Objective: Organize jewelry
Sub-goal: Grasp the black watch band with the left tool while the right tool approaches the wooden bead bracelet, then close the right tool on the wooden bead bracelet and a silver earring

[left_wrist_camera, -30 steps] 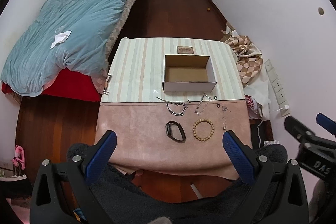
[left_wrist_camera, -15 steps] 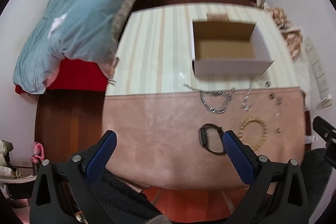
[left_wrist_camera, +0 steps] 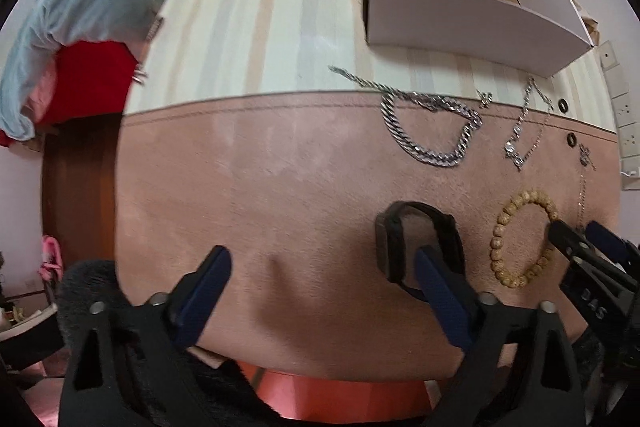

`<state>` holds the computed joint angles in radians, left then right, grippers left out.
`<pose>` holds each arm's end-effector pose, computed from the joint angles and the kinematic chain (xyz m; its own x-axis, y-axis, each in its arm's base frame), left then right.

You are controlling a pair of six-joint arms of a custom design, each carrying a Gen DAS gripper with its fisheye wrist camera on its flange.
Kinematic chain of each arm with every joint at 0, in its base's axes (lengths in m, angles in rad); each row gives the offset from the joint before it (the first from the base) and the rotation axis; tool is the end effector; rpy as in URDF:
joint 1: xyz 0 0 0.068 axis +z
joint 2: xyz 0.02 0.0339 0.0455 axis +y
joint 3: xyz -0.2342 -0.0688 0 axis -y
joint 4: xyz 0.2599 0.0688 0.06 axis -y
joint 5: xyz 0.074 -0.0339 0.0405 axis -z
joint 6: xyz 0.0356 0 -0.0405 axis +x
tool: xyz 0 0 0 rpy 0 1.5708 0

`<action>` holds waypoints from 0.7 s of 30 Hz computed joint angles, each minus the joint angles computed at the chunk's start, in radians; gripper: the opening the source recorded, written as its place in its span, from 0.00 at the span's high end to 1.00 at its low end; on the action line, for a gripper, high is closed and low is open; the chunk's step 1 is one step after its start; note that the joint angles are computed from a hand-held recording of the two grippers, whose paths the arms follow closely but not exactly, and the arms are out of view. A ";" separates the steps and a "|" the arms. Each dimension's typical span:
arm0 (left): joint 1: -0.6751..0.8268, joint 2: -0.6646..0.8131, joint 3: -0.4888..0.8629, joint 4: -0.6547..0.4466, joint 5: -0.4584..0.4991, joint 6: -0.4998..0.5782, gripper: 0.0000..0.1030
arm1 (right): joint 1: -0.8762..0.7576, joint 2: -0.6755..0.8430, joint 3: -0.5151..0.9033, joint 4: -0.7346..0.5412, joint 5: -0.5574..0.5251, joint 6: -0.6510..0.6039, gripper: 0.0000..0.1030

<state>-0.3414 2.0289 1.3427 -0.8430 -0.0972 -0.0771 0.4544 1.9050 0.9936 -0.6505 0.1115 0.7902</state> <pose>0.3472 -0.1197 0.0960 -0.9640 0.2612 -0.0489 0.2559 0.9622 0.0935 0.2753 0.1301 0.0567 -0.9416 0.3259 -0.0853 0.3320 0.9405 -0.0720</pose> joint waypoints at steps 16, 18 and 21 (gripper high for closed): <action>-0.005 -0.023 -0.162 0.178 0.037 0.084 0.90 | -0.066 -0.279 -0.268 0.147 -0.168 -0.020 0.92; 0.023 -0.027 -0.195 0.211 0.036 0.110 0.90 | -0.075 -0.303 -0.296 0.169 -0.193 -0.004 0.92; 0.046 -0.038 -0.238 0.248 0.039 0.125 0.90 | -0.106 -0.274 -0.296 0.199 -0.224 -0.006 0.91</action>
